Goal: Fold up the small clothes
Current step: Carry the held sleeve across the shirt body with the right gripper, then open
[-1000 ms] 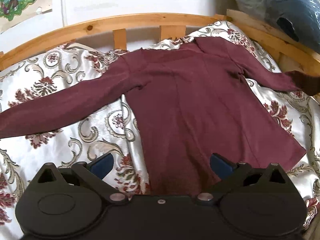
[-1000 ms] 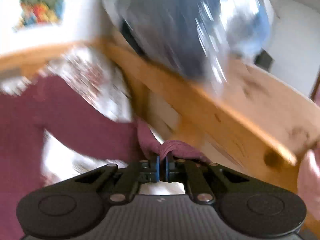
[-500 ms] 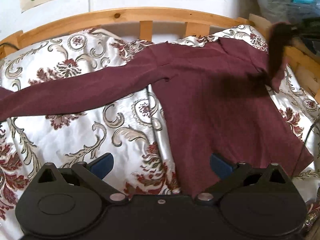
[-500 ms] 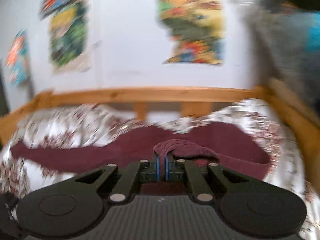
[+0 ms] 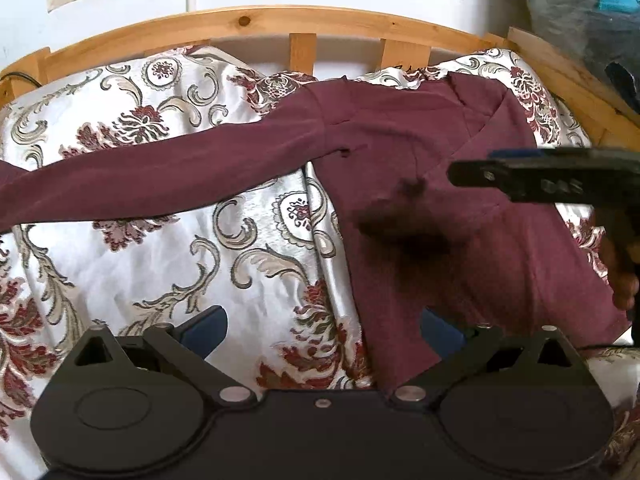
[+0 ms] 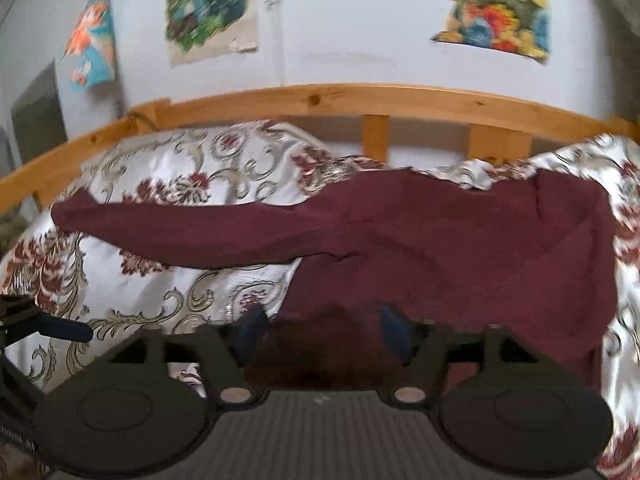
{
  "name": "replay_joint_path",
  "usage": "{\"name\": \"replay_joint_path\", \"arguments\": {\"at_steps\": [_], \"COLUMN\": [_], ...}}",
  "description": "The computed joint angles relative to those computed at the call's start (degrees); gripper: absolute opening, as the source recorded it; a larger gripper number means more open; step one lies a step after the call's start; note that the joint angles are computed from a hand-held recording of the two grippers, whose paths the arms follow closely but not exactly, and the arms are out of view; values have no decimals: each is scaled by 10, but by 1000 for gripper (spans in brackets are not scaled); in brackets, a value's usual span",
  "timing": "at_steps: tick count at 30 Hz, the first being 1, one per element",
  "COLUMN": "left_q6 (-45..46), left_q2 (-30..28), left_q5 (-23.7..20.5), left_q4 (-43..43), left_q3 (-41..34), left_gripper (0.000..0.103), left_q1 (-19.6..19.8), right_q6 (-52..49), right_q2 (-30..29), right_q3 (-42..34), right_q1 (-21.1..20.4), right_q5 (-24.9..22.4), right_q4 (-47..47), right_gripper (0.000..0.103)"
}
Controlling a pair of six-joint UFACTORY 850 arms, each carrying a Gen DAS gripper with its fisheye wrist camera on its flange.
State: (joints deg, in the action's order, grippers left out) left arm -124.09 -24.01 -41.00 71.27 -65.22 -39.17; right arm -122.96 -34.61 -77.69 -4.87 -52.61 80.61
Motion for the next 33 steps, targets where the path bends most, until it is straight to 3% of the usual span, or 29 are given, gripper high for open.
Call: {"name": "replay_joint_path", "arguments": {"at_steps": [3, 9, 11, 15, 20, 21, 23, 24, 25, 27, 33], "left_q6": [-23, -56, -75, -103, -54, -38, 3, 22, 34, 45, 104], "left_q2": [-6, -51, -67, -95, -128, -134, -146, -152, -156, -163, -189], "left_q5": [9, -16, -25, -36, -26, -23, -17, -15, -14, -14, -10], "left_q4": [21, 53, 79, 117, 65, 51, 16, 2, -6, -16, -66], "left_q3": [-6, -59, -78, -111, -153, -157, -169, -173, -176, -178, -206], "left_gripper": [102, 102, 102, 102, 102, 102, 102, 102, 102, 102, 102], "left_q1": [7, 28, 36, 50, 66, 67, 70, 70, 71, 71, 74], "right_q6": [-24, -175, -167, -59, 0, 2, 5, 6, 20, 16, -34], "right_q2": [-18, -80, -117, -194, -267, -277, -287, -289, -292, -284, -263], "right_q3": [-9, -41, -91, -213, -325, -340, -357, -362, -369, -355, -325], "right_q1": [-19, -36, -35, -37, -35, -34, -33, -32, -31, -31, -31], "right_q5": [10, 64, 87, 98, 106, 106, 102, 104, 108, 110, 138], "right_q4": [56, 263, 277, 263, 235, 235, 226, 219, 204, 220, 286], "right_gripper": [86, 89, 89, 84, 80, 75, 57, 32, 22, 13, 11]}}
